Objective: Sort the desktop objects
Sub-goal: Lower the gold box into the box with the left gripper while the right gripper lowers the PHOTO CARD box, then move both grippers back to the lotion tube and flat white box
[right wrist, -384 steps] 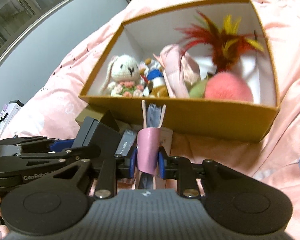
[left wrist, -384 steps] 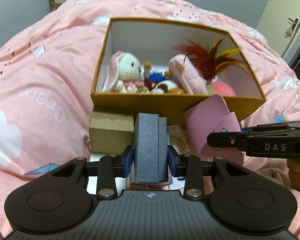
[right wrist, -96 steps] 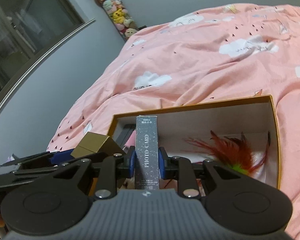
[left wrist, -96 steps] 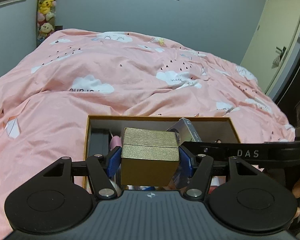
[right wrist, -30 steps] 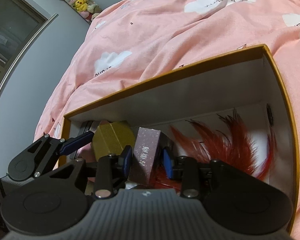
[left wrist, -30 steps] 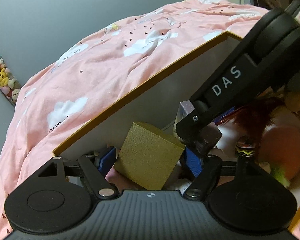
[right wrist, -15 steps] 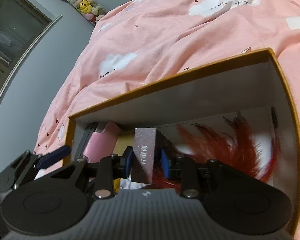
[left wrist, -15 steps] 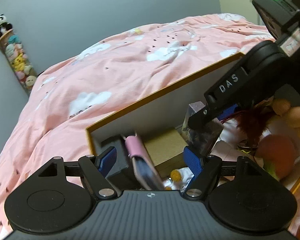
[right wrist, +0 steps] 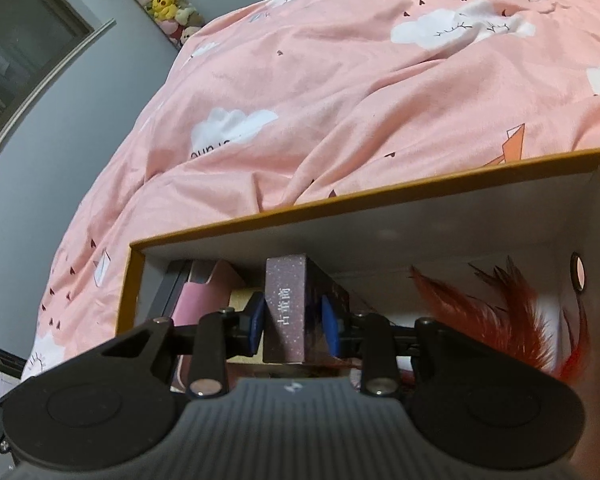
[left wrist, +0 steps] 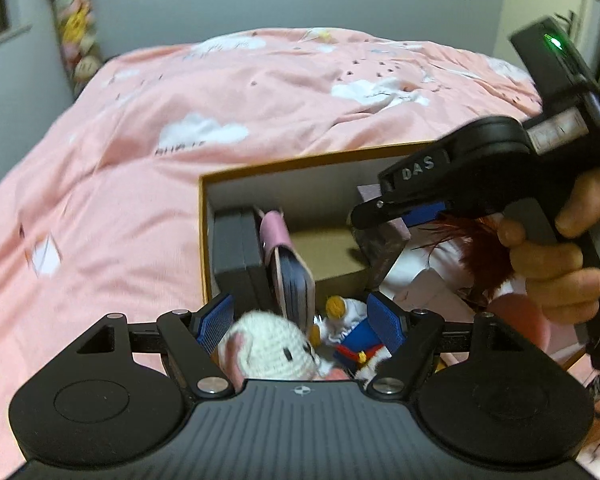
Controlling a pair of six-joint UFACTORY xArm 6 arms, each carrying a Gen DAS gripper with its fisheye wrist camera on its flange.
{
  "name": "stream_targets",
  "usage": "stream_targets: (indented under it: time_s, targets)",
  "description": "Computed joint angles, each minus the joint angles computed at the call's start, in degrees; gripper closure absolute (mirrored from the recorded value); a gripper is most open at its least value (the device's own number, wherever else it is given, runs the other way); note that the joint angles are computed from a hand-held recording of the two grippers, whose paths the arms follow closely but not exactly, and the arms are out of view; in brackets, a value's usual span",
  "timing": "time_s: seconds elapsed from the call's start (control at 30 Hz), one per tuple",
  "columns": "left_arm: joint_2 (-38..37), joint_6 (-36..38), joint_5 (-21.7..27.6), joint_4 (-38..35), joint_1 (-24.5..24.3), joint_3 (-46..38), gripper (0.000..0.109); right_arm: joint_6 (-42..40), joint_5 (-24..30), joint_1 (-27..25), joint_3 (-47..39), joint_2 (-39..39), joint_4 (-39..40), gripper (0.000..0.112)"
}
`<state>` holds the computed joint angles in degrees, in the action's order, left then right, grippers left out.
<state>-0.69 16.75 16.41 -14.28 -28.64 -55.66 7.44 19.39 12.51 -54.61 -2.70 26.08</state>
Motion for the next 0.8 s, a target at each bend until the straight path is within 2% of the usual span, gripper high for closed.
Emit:
stream_targets:
  time_s: [0.2, 0.3, 0.6, 0.67, 0.8]
  targets:
    - [-2.2, -3.8, 0.2, 0.0, 0.2, 2.1, 0.021, -3.4, -0.1, 0.1, 0.6, -0.7, 4.6, 0.075]
    - [-3.4, -5.7, 0.3, 0.3, 0.4, 3.4, 0.021, -2.5, -0.9, 0.4, 1.4, -1.7, 2.9, 0.075]
    - [-8.2, -10.6, 0.5, 0.7, 0.2, 7.8, 0.021, 7.7, -5.4, 1.3, 6.5, -6.9, -13.8, 0.075]
    - [-9.5, -10.9, 0.4, 0.5, -0.1, 8.9, 0.022, 10.8, -7.2, 1.7, 8.6, -9.2, -19.6, 0.074]
    - [-12.8, -12.7, -1.1, 3.2, -0.7, 12.0, 0.024, 18.7, -11.9, 2.4, 13.7, -14.6, -33.1, 0.064]
